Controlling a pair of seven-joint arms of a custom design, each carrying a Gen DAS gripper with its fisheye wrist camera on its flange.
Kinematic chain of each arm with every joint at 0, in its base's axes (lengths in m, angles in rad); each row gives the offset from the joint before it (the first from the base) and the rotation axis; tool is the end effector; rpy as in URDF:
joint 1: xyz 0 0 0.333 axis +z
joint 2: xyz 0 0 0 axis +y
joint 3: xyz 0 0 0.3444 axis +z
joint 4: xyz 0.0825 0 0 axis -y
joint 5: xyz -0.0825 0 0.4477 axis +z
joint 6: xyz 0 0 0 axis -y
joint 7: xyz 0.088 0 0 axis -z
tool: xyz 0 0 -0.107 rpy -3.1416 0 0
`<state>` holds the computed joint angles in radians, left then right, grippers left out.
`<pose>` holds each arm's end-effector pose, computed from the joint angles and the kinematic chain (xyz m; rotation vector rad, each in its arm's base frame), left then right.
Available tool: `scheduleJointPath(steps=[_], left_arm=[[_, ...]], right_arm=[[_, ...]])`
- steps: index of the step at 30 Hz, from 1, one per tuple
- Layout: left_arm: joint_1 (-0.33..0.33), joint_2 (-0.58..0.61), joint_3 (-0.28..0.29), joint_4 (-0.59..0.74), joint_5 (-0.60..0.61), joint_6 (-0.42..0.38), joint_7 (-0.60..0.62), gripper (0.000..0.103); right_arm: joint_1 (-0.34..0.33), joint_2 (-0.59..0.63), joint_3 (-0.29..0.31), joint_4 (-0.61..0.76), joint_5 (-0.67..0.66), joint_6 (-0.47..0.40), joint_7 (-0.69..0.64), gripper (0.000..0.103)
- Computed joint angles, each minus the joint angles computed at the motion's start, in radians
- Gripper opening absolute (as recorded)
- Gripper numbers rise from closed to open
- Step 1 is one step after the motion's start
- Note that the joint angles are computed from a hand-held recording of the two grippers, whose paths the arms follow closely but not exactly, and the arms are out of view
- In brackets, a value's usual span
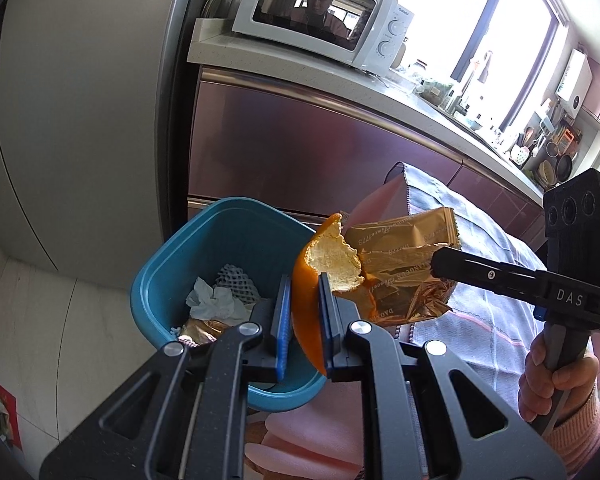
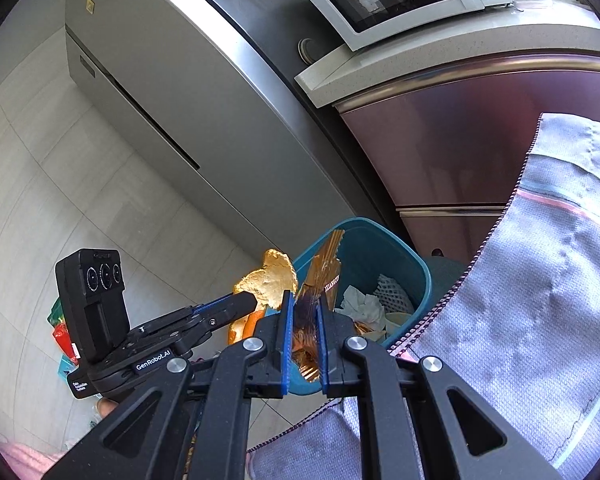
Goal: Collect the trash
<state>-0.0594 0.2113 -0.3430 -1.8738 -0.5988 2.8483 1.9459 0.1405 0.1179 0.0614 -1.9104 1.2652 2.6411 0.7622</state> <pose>0.6751 -0.2374 0.4855 -1.6765 2.1204 -1.1989 0.6773 0.1120 0.4884 -1.5138 1.4704 -0.0368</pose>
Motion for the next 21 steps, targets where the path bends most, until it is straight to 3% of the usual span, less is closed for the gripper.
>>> scheduleJointPath(steps=[21], left_arm=[[0.011, 0.087, -0.013, 0.065, 0.136, -0.015, -0.131, 0.013]], right_arm=[[-0.019, 0.108, 0.03, 0.1, -0.183, 0.004, 0.175, 0.009]])
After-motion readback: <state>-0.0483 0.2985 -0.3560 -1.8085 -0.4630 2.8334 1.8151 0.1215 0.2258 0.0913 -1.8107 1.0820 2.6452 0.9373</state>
